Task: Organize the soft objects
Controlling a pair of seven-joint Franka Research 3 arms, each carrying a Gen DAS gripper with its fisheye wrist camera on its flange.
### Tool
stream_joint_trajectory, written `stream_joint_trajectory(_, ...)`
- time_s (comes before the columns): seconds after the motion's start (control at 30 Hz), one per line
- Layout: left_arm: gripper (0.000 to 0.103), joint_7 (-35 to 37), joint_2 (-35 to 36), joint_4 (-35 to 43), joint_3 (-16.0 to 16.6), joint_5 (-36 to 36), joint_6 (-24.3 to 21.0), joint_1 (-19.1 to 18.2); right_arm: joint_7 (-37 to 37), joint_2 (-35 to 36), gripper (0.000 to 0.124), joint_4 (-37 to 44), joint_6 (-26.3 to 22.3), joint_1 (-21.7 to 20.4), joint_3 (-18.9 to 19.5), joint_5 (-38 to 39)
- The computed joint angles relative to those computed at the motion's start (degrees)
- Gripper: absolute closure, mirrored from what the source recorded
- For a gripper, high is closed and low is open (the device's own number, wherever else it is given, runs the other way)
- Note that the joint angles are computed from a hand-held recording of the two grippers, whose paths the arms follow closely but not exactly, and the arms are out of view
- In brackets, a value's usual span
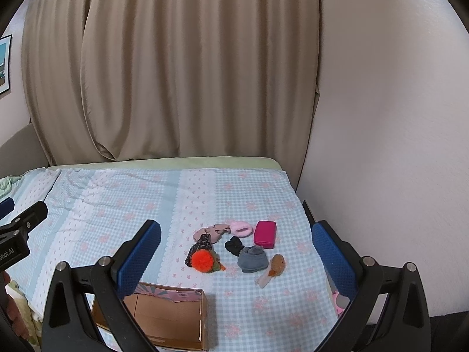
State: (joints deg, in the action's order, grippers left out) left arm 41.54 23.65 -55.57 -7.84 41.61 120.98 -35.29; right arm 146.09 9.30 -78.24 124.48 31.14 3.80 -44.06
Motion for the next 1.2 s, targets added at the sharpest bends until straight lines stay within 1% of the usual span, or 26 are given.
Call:
stream_joint_trajectory(0.7,0.000,0.50,0.02,0.16,-0.03,-0.62,0.24,0.21,0.82,-0.16,0.021,-0.44,0.19,-0.10,-0.02,-0.46)
stream_joint_trajectory(1.1,0.000,0.67,-0.11,-0.04,-0.09,-0.90,0.38,0.27,1.39,-0.70,0.021,-0.97,-0.17,-0.12,0.35,-0.84)
stream_joint_trajectory(1.2,0.000,0.95,-0.26,-0.45,-0.41,-1.50,0.69,0.56,1.26,-0.45,0.021,-0.30,-0.89,-0.13,0.40,-0.48)
